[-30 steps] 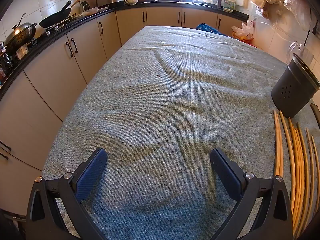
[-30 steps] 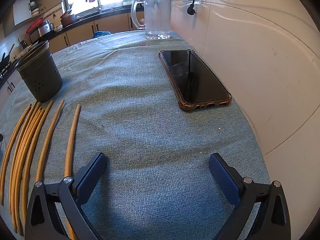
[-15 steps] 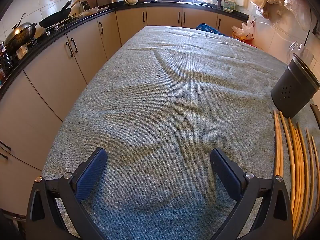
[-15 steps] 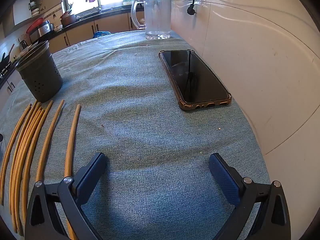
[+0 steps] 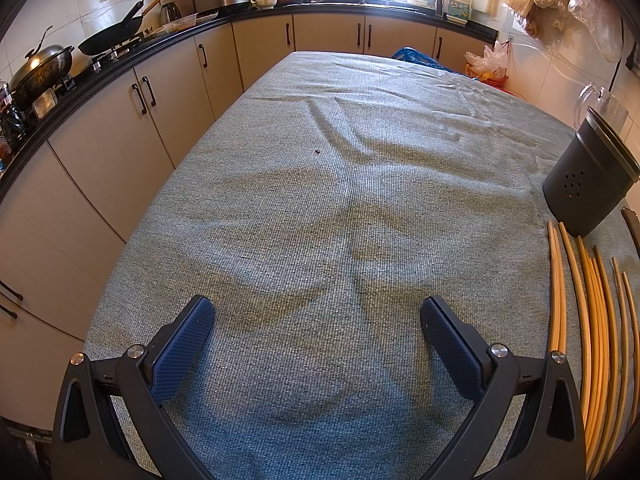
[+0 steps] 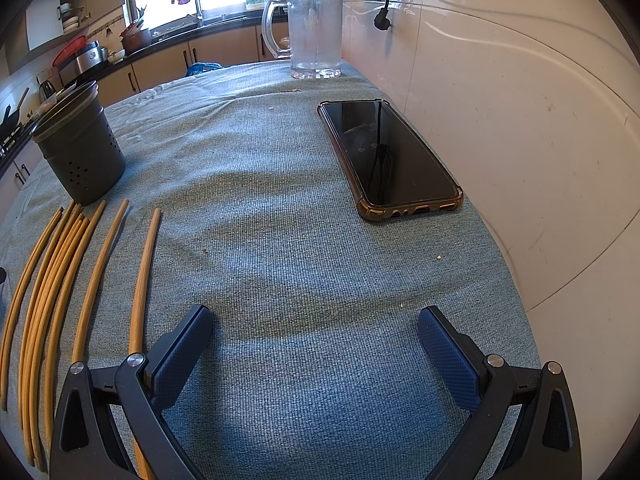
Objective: Organize utensils
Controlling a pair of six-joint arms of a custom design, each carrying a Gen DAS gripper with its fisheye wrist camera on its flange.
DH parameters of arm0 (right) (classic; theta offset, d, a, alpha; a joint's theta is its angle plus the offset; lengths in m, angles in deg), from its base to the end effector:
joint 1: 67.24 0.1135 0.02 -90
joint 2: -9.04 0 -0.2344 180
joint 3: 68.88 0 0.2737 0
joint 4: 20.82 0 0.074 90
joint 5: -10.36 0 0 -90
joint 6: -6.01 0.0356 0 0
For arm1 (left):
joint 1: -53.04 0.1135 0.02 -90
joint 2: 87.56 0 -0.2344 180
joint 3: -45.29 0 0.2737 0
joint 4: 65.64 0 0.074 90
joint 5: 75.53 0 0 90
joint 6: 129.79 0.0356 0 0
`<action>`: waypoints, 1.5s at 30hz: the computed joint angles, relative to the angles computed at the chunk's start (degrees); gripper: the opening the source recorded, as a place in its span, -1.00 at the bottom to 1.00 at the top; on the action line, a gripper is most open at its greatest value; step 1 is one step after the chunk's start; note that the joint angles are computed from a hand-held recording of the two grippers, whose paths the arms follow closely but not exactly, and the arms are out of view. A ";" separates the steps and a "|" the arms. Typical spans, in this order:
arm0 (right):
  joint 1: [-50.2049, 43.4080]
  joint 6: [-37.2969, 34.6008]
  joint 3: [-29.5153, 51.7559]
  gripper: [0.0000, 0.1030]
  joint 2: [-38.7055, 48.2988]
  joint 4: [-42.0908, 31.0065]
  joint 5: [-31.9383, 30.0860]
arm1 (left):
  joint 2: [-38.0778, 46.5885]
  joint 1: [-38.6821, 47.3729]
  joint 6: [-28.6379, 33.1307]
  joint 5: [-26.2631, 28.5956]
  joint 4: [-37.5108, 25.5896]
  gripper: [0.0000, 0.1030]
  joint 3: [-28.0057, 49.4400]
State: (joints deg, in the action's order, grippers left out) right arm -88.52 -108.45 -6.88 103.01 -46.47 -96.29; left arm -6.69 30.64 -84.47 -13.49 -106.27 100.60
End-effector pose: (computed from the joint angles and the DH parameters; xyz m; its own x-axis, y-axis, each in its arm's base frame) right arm 0.3078 -0.1089 0.1111 -0.8011 -0.1137 -0.5877 -0.1395 0.9902 -0.0015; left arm 0.2581 -0.0883 0.1304 -0.7151 -0.3770 -0.5887 -0.4799 0.8771 0.0211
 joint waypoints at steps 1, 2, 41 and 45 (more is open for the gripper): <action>0.00 0.00 0.00 1.00 0.00 0.00 0.00 | 0.14 0.03 -0.10 -0.05 -0.05 1.00 0.15; 0.00 0.00 0.00 1.00 0.00 0.00 0.00 | 0.11 0.06 -0.14 -0.09 -0.06 1.00 0.11; -6.08 4.71 -8.33 0.91 -15.65 -8.03 -6.66 | -3.56 -36.80 -39.51 -22.67 -40.81 1.00 17.44; -8.75 7.52 -16.01 0.92 -30.18 -8.28 -10.82 | -2.86 -38.75 -41.72 -23.71 -43.20 1.00 18.79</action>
State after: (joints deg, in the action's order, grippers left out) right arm -97.27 -100.93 -22.89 72.83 -54.75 -107.12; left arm -9.55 -8.11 -126.19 -37.20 -149.46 119.39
